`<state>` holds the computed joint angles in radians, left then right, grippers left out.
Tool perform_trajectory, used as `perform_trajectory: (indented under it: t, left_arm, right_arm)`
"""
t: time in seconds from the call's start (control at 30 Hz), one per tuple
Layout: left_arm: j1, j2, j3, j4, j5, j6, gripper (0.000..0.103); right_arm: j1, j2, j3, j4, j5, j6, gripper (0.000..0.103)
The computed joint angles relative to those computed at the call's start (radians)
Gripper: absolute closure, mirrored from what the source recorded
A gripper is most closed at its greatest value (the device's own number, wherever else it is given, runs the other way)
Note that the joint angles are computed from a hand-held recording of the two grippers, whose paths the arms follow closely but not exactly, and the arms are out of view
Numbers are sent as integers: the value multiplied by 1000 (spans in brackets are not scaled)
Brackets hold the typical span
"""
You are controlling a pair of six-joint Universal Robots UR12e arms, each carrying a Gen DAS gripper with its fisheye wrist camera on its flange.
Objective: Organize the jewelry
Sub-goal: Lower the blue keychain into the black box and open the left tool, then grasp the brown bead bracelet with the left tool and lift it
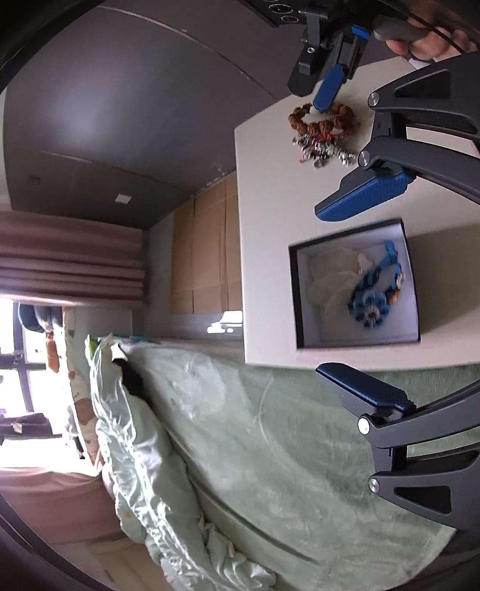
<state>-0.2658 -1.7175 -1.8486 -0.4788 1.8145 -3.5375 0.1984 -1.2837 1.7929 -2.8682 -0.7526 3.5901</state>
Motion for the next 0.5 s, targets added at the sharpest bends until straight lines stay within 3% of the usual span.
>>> perform_trajectory:
  t: [0.17,0.5]
  left_arm:
    - [-19,-25,25,8,-27,24,23]
    - [-56,-84,87,22,-101,80,23]
  right_arm:
    - [-32,-36,25,47,-77,-27,26]
    - [-82,-64,52,105,-131,-30,26]
